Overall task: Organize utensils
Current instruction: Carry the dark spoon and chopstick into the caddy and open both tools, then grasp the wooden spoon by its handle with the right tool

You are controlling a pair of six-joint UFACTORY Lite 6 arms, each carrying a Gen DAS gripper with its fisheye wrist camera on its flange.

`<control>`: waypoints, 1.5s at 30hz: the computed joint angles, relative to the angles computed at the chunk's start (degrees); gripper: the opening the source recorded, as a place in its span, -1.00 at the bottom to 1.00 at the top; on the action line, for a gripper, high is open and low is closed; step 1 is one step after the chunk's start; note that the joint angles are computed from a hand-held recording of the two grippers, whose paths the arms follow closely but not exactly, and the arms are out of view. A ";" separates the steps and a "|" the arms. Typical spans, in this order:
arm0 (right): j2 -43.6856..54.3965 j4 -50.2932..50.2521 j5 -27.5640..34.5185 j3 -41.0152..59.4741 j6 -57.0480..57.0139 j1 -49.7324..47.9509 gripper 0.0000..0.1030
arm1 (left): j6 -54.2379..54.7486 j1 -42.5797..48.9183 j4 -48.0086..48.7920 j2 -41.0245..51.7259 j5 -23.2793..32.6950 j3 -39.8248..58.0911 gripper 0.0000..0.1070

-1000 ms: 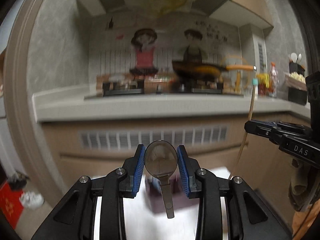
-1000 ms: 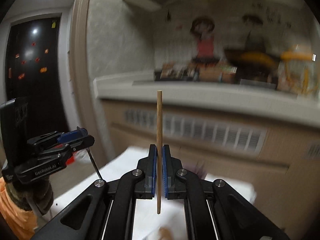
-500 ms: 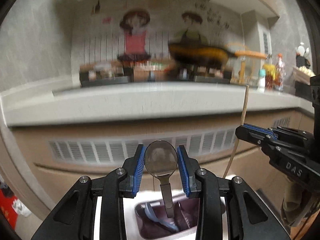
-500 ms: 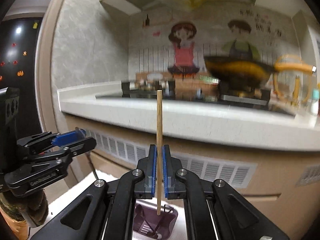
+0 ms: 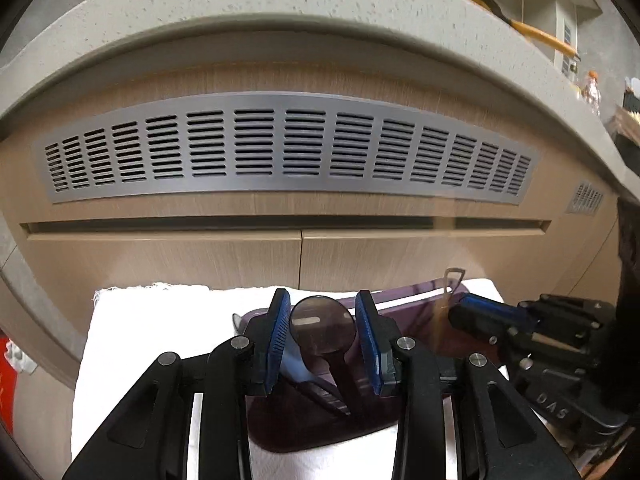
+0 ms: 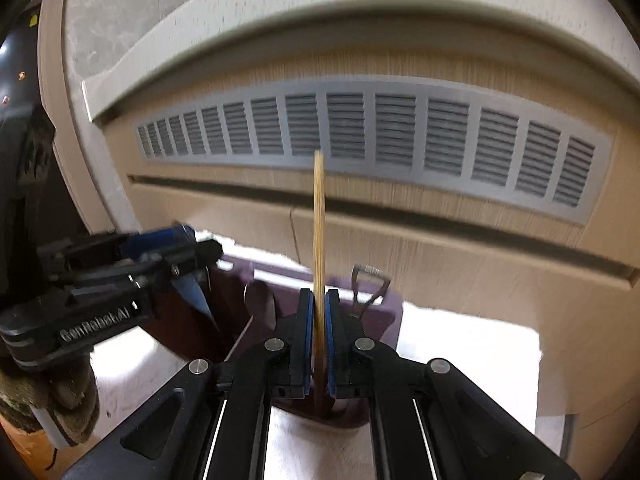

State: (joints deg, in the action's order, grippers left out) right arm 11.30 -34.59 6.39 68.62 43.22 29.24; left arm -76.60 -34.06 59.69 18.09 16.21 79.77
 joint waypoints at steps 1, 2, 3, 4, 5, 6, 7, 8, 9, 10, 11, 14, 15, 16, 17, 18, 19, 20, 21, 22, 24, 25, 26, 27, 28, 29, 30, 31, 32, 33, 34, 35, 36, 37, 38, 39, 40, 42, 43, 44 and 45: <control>-1.06 -0.58 0.11 -0.97 0.57 -0.08 -0.70 | -1.09 -0.07 0.98 -1.05 0.26 -0.69 -0.34; -2.17 -3.49 0.31 -1.90 3.54 0.00 -0.55 | -2.87 -0.12 2.71 -3.35 0.40 -2.78 -0.34; -4.21 -8.65 0.60 -3.56 8.91 0.20 -0.52 | -4.66 -0.44 4.40 -5.55 0.84 -4.48 -0.33; -5.94 -14.23 0.61 -5.16 14.54 0.23 -0.52 | -6.96 -0.96 6.54 -7.98 1.54 -6.38 -0.32; -8.86 -18.82 1.34 -7.43 19.12 0.65 -0.52 | -8.22 -1.31 7.68 -10.31 2.16 -8.10 -0.26; -10.90 -21.10 1.95 -9.01 21.30 0.90 -0.52 | -10.40 -2.25 9.40 -12.75 3.22 -10.02 -0.18; -11.98 -21.05 2.99 -9.40 21.29 1.54 -0.52 | -11.44 -3.09 10.08 -14.69 4.27 -11.40 -0.15; -14.70 -21.68 4.06 -11.52 21.87 2.14 -0.52 | -11.82 -3.89 10.15 -16.45 5.34 -12.56 -0.13; -17.45 -21.46 5.12 -13.75 21.67 2.84 -0.51 | -12.54 -5.50 10.43 -19.08 6.98 -14.66 -0.13; -19.50 -20.99 6.24 -15.35 21.20 3.75 -0.49 | -12.47 -6.76 10.14 -20.90 8.14 -16.07 -0.13; -21.85 -21.01 7.40 -17.38 21.17 4.79 -0.46 | -12.61 -8.31 9.96 -23.00 9.56 -17.90 -0.11; -26.60 -20.28 10.72 -21.89 20.31 8.81 -0.37 | -13.75 -13.17 9.31 -28.24 13.48 -23.21 0.00; -28.17 -19.05 11.51 -23.88 18.96 10.40 -0.33 | -14.72 -15.29 9.07 -29.97 15.08 -25.43 0.00; -29.08 -18.11 11.97 -25.13 17.90 11.40 -0.29 | -15.60 -17.26 8.49 -31.79 16.18 -28.00 0.00; -30.66 -17.21 12.77 -27.79 16.78 13.43 -0.26 | -16.37 -18.74 8.01 -33.21 16.79 -30.14 0.00; -31.51 -16.25 13.13 -29.68 15.69 14.96 -0.25 | -17.19 -20.66 7.13 -34.32 17.55 -32.36 0.00; -31.68 -14.85 13.27 -31.09 14.23 16.40 -0.25 | -18.29 -22.80 6.39 -35.35 18.53 -34.63 0.00; -31.22 -13.24 13.13 -32.09 12.75 17.80 -0.25 | -19.45 -24.48 6.12 -36.42 19.23 -36.60 0.00; -31.10 -12.17 12.87 -33.02 11.69 18.60 -0.25 | -20.99 -26.43 5.78 -37.35 19.90 -38.81 0.00; -30.53 -11.59 12.45 -34.48 11.05 20.02 -0.25 | -22.38 -28.19 5.18 -38.18 20.26 -40.93 0.00; -28.93 -13.65 12.26 -35.58 12.83 21.76 -0.25 | -24.34 -30.25 4.21 -39.00 19.84 -43.95 0.00; -27.89 -14.63 11.92 -36.14 13.46 22.29 -0.25 | -25.08 -31.23 3.48 -39.34 19.40 -45.54 0.00; -26.66 -15.31 11.39 -36.38 13.67 22.36 -0.25 | -25.81 -31.96 3.16 -38.97 19.01 -46.23 0.00; -25.24 -15.33 10.40 -36.30 13.29 21.73 -0.25 | -26.66 -32.78 2.85 -38.94 18.66 -47.38 0.00; -24.25 -14.40 9.59 -35.93 12.09 20.95 -0.25 | -27.88 -33.54 2.98 -38.61 18.60 -48.19 0.00; -22.59 -12.12 8.03 -35.25 9.46 19.47 -0.25 | -28.98 -34.25 3.04 -38.02 18.58 -48.61 0.00; -20.81 -9.57 6.56 -34.44 6.68 17.90 -0.25 | -29.92 -34.92 2.92 -37.24 18.35 -48.88 0.00; -18.86 -8.24 5.38 -33.58 5.22 16.76 -0.25 | -30.82 -35.19 3.22 -36.72 17.89 -49.20 0.00; -17.05 -7.44 4.59 -32.65 4.36 15.87 -0.25 | -31.32 -35.20 3.44 -36.25 17.34 -49.32 0.00; -15.33 -6.99 3.74 -31.85 3.84 15.02 -0.25 | -31.70 -35.15 3.72 -35.58 16.75 -49.19 0.00; -13.88 -5.64 2.82 -31.23 2.42 14.25 -0.25 | -31.82 -34.91 3.96 -35.02 16.28 -49.00 0.00; -12.48 -3.99 1.89 -30.68 0.70 13.67 -0.25 | -31.68 -34.50 4.04 -34.70 15.83 -48.89 0.00; -12.35 -3.44 1.50 -30.82 0.15 13.47 -0.24 | -31.64 -34.21 3.92 -34.23 15.42 -48.68 0.00; -12.58 -5.19 0.68 -31.31 1.81 13.33 -0.23 | -31.41 -33.69 3.88 -33.96 14.91 -48.54 0.00; -12.26 -4.63 0.25 -31.16 1.08 13.10 -0.21 | -31.20 -33.39 3.75 -33.86 14.60 -48.52 0.00; -12.27 -3.09 0.02 -31.17 -0.70 12.99 -0.20 | -31.13 -33.27 3.65 -33.67 14.48 -48.42 0.00; -12.32 -3.63 -0.01 -31.30 -0.09 13.31 -0.19 | -31.02 -33.17 3.50 -33.62 14.33 -48.38 0.00; -12.55 -3.30 -0.38 -31.66 -0.35 13.23 -0.19 | -30.40 -32.81 2.97 -33.34 14.01 -47.90 0.00; -12.77 -4.77 -0.05 -31.76 1.40 13.42 -0.24 | -30.15 -33.01 2.57 -33.36 14.06 -47.77 0.00; -13.15 -6.35 0.23 -32.07 3.17 13.46 -0.40 | -29.94 -32.92 2.49 -33.19 13.90 -47.61 0.00; -13.10 -5.53 0.50 -31.87 2.61 13.55 -0.40 | -29.84 -33.40 2.24 -33.24 14.18 -47.54 0.00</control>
State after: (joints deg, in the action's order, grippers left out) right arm -1.80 -40.12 6.89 36.75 45.83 42.79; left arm -106.44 -67.46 61.93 -15.15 30.39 32.23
